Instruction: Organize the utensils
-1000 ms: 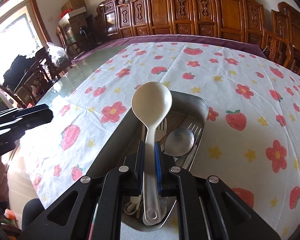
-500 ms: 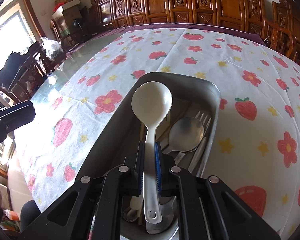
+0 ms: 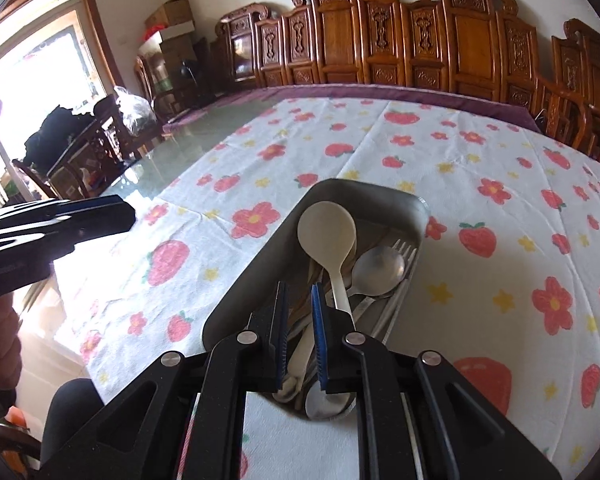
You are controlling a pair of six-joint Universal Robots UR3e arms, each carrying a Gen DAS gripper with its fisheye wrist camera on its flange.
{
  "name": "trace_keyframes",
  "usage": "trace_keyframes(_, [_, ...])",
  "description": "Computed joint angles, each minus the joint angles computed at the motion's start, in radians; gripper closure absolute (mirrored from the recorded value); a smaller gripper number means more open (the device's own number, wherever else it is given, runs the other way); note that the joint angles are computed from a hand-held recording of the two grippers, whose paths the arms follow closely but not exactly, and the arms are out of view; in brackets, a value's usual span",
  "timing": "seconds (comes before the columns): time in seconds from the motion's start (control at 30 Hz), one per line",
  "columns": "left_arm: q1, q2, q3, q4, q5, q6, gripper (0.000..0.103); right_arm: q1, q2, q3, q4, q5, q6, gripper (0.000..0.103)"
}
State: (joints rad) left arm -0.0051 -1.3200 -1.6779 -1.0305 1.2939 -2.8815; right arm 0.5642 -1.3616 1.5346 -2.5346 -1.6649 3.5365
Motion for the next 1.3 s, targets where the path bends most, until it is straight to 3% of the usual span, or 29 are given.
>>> trace_keyframes(0.13, [-0.049, 0.023, 0.007, -0.003, 0.021, -0.025, 0.066, 0.043, -0.130, 0.088, -0.001, -0.087, 0.031, 0.067])
trace_keyframes(0.23, [-0.094, 0.038, 0.016, -0.005, 0.040, -0.051, 0.055, 0.075, -0.237, 0.146, 0.025, -0.152, 0.053, 0.054])
trace_keyframes(0.27, [-0.110, 0.040, 0.023, -0.006, 0.048, -0.061, 0.043, 0.090, -0.270, 0.160, 0.041, -0.182, 0.064, 0.049])
trace_keyframes(0.3, [-0.128, 0.045, 0.025, 0.000, 0.058, -0.075, 0.031, 0.102, -0.301, 0.175, 0.052, -0.210, 0.074, 0.038])
trace_keyframes(0.37, [-0.155, 0.053, 0.029, 0.009, 0.071, -0.097, 0.020, 0.123, -0.367, 0.208, 0.078, -0.261, 0.095, 0.028])
trace_keyframes(0.47, [-0.218, 0.064, 0.027, 0.035, 0.120, -0.140, 0.008, 0.169, -0.447, 0.238, 0.135, -0.344, 0.143, 0.014])
trace_keyframes(0.53, [-0.249, 0.073, 0.023, 0.040, 0.127, -0.164, 0.008, 0.211, -0.498, 0.253, 0.180, -0.417, 0.185, 0.003])
trace_keyframes(0.73, [-0.408, 0.065, 0.030, 0.055, 0.260, -0.249, 0.008, 0.310, -0.609, 0.264, 0.371, -0.563, 0.321, 0.002])
trace_keyframes(0.97, [-0.539, 0.089, 0.031, 0.045, 0.350, -0.360, 0.008, 0.429, -0.661, 0.243, 0.552, -0.693, 0.476, 0.002])
trace_keyframes(1.3, [-0.682, 0.088, 0.176, 0.005, 0.492, -0.448, 0.008, 0.608, -0.595, 0.013, 0.810, -0.887, 0.635, 0.002])
